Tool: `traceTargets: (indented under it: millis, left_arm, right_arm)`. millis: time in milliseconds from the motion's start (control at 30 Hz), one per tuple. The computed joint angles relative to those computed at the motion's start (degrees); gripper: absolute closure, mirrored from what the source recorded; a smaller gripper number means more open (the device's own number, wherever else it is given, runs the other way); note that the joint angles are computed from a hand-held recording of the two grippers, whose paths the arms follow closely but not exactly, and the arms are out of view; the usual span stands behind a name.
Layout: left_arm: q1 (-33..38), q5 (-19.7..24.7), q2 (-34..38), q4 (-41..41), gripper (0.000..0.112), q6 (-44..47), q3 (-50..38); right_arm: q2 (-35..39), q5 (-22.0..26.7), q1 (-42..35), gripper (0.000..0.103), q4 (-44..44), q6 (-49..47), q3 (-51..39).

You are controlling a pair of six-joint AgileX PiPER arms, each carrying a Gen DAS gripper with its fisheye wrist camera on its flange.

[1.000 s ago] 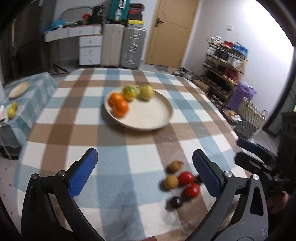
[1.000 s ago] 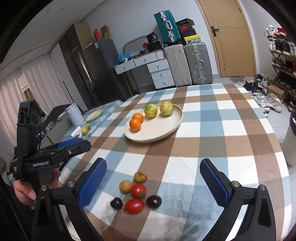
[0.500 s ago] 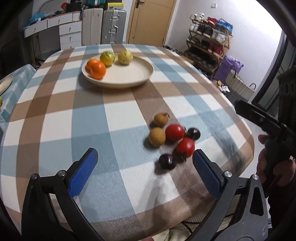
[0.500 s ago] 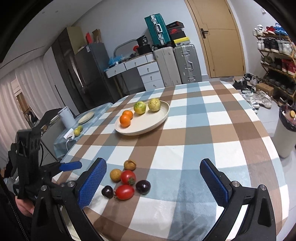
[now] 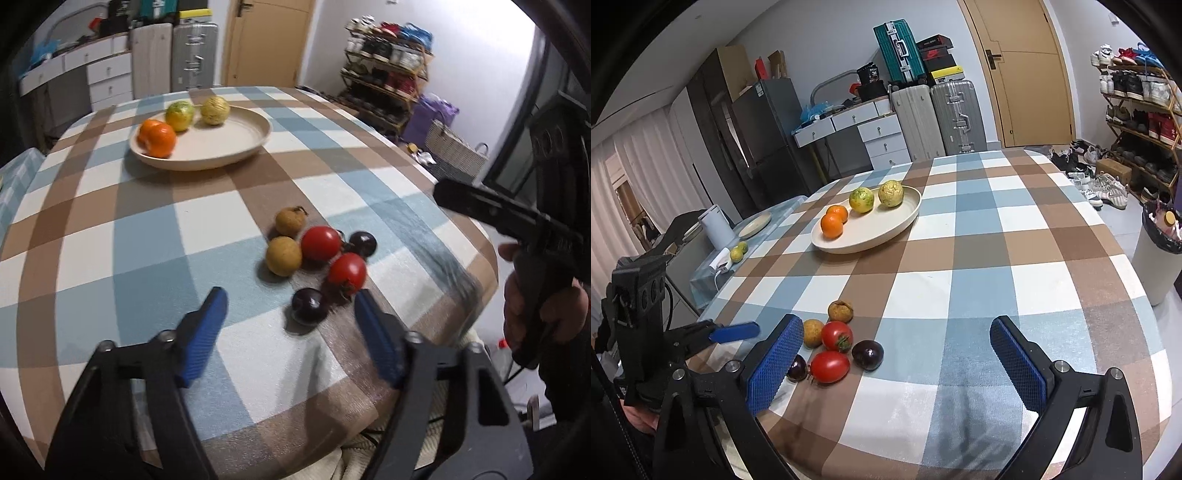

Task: Organize fruits

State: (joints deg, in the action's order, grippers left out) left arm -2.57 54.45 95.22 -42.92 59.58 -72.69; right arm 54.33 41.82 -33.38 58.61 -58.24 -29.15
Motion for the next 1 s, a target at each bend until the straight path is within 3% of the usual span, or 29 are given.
traceTargets:
  millis: [67, 233, 300, 533, 1000]
  left_arm:
    - [-0.27, 0.66, 0.18, -0.06, 0.065, 0.49, 0.09]
    - [-0.73, 1.83, 1.25, 0.3, 0.085, 0.17, -0.7]
    - [-0.68, 1.41, 1.46, 0.48, 0.086, -0.43, -0.79]
    - [0.73, 6.08, 4.03, -1.43, 0.096, 0.04, -3.26]
    - [3.12, 9.69, 6.04, -4.36, 0.097, -0.62, -4.63]
  right_arm:
    - [-0.17, 0.24, -0.02, 0.0, 0.08, -0.11, 0.01]
    - [-0.38, -0.53, 0.99, 0.0, -0.63, 0.48, 0.04]
    - [-0.22, -0.57, 0.84, 0.0, -0.46, 0.3, 0.13]
    - [0.84, 0.7, -0.52, 0.0, 1.29, -1.65, 0.44]
    - [2.27, 1.76, -0.1, 0.0, 1.69, -2.33, 0.71]
